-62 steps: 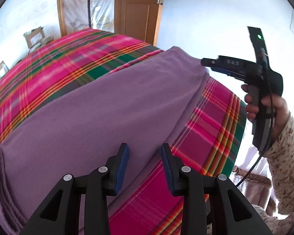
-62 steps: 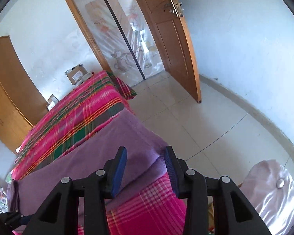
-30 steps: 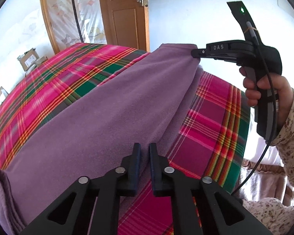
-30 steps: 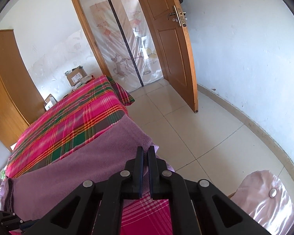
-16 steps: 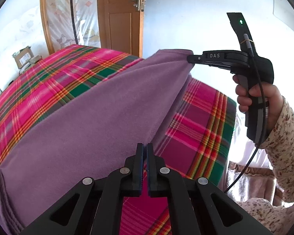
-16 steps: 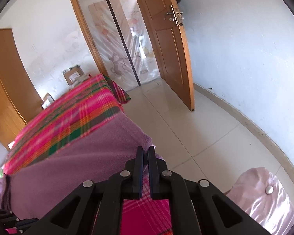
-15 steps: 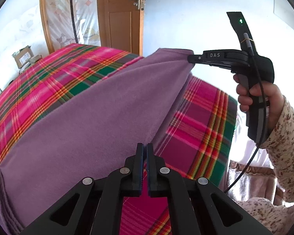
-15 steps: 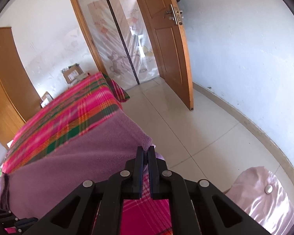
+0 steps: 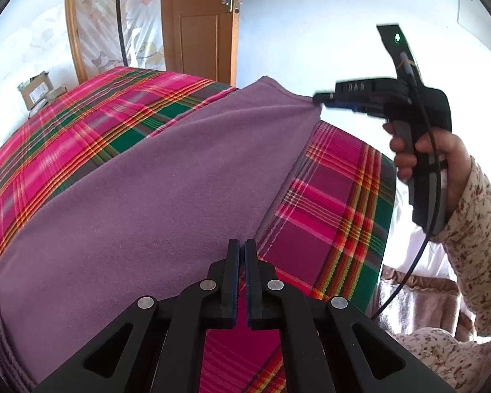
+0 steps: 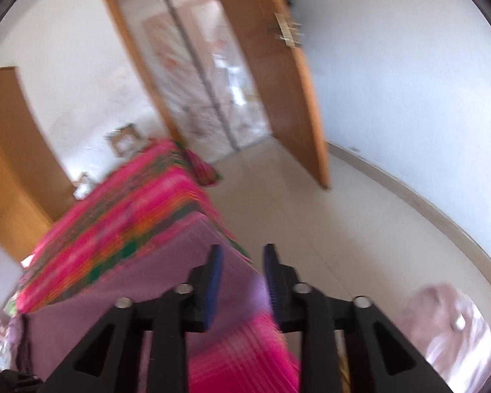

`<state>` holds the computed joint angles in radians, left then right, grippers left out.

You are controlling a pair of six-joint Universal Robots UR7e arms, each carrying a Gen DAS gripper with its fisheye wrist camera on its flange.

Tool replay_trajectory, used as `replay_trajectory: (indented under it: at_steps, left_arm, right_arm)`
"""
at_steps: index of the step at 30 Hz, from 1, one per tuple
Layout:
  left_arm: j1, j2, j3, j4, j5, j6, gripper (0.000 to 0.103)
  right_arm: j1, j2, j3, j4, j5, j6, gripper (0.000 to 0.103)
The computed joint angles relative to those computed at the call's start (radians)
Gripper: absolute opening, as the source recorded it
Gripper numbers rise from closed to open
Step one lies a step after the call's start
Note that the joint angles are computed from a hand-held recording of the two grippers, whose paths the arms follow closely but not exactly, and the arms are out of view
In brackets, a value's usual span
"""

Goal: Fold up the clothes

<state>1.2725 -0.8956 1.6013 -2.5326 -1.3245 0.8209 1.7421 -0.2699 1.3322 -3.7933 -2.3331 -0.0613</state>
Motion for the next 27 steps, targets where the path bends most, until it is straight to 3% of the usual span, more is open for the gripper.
replay_trajectory:
  at_steps: [2, 9, 11, 12, 18, 27]
  left_arm:
    - [0.002, 0.001, -0.004, 0.006, -0.004, -0.003, 0.003]
    - [0.004, 0.000, -0.009, 0.019, -0.014, -0.016, 0.003]
    - [0.005, 0.000, -0.010, 0.024, -0.016, -0.019, 0.003]
    - [0.005, 0.000, -0.012, 0.027, -0.018, -0.020, 0.003]
    - [0.008, 0.003, -0.022, 0.041, -0.026, -0.026, 0.003]
    - [0.007, 0.000, -0.017, 0.042, -0.029, -0.033, 0.003]
  right_arm:
    - [-0.010, -0.013, -0.015, 0.073, 0.042, -0.003, 0.036]
    - [-0.040, -0.004, -0.126, 0.308, 0.076, 0.009, 0.036]
    - [-0.043, -0.002, -0.136, 0.339, 0.087, 0.018, 0.019]
    - [-0.039, 0.006, -0.153, 0.350, 0.063, 0.011, 0.003]
    - [-0.023, 0.059, -0.259, 0.399, -0.050, -0.029, 0.003]
    - [-0.026, 0.069, -0.302, 0.526, -0.149, 0.057, 0.004]
